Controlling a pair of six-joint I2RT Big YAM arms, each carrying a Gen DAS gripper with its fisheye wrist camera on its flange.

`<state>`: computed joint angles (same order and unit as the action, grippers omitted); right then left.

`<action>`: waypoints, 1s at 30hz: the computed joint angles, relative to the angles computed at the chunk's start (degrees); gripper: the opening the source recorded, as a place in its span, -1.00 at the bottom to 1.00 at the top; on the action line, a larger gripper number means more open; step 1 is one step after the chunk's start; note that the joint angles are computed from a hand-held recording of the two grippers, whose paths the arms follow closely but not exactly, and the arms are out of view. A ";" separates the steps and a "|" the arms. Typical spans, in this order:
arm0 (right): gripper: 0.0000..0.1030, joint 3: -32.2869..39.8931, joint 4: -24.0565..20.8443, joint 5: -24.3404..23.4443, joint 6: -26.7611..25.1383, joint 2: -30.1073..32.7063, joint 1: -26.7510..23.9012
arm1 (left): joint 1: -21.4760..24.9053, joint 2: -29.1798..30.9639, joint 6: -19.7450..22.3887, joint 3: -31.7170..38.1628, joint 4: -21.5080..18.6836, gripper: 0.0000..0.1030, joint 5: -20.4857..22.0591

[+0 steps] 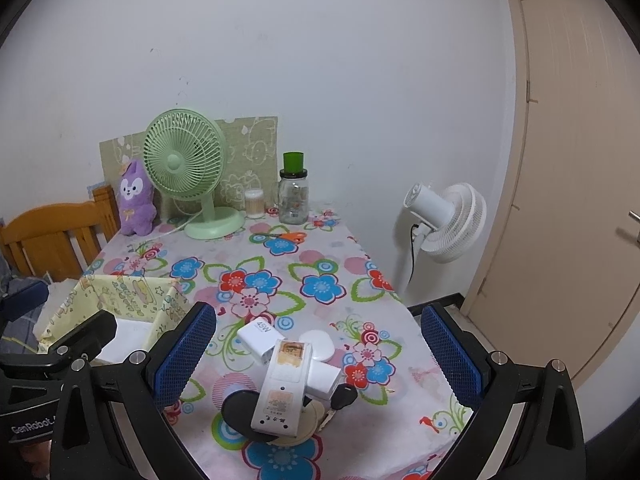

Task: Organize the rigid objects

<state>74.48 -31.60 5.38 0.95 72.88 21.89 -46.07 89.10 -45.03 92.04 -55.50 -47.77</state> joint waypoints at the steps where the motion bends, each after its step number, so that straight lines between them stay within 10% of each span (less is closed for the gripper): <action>1: 1.00 0.24 -0.14 -0.16 0.14 0.16 -0.04 | 0.02 -0.05 -0.02 -0.07 0.04 1.00 0.07; 30: 1.00 -0.02 -0.34 -0.20 0.57 -0.09 0.30 | -0.20 -0.03 -1.09 -0.13 -0.70 0.99 -0.13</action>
<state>74.46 -31.95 5.18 1.52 72.79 22.19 -46.28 89.07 -46.12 91.91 -56.19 -47.90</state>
